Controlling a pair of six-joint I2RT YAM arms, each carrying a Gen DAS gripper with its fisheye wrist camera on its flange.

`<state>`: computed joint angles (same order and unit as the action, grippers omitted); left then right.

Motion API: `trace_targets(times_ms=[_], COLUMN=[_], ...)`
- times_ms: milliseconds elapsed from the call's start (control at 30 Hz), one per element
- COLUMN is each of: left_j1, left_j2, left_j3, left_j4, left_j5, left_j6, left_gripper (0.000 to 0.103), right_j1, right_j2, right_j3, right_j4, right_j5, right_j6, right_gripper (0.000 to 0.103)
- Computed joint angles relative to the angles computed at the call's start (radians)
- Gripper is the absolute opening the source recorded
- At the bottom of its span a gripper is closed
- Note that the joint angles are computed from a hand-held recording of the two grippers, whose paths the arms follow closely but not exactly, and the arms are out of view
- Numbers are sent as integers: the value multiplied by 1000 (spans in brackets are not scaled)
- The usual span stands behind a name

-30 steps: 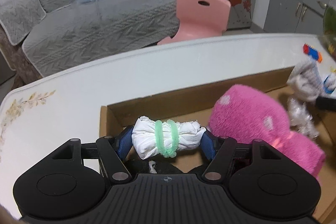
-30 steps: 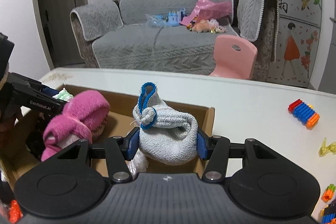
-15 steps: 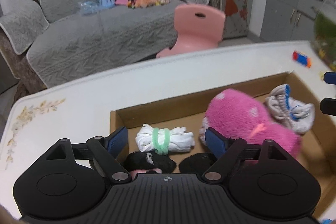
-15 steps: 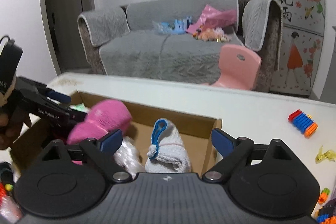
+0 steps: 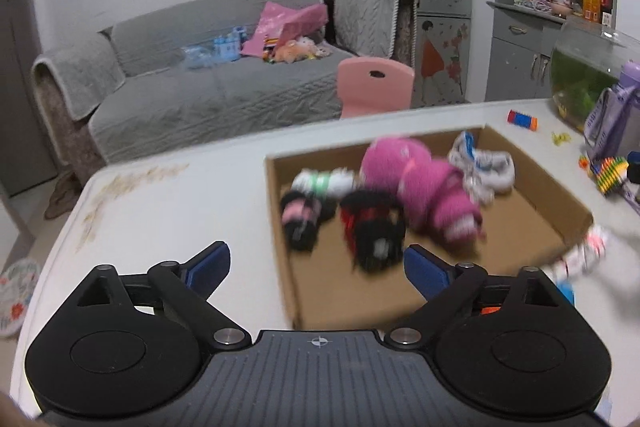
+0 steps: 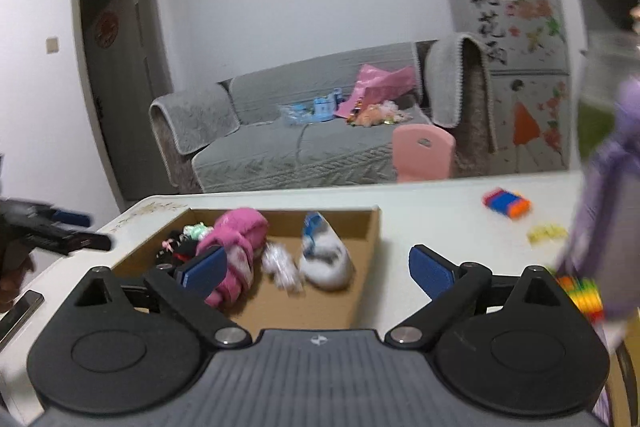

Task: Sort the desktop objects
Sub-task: 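Withdraw both open grippers from the tray toward the sock pile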

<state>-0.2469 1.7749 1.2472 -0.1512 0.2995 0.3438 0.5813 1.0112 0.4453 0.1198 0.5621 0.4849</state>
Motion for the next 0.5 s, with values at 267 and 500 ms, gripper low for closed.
trace_targets(times_ms=[267, 500], left_j1=[52, 48], left_j2=[-21, -24], left_j3=[-144, -201], left_j4=[50, 93], left_j5=[-9, -13], left_j6=[-17, -1], left_gripper=[97, 97], right_j1=[32, 23], right_j2=[86, 190], right_j3=[-45, 17], right_j4=[53, -28], right_j5=[19, -12], right_j6=[69, 57], right_gripper=[99, 99])
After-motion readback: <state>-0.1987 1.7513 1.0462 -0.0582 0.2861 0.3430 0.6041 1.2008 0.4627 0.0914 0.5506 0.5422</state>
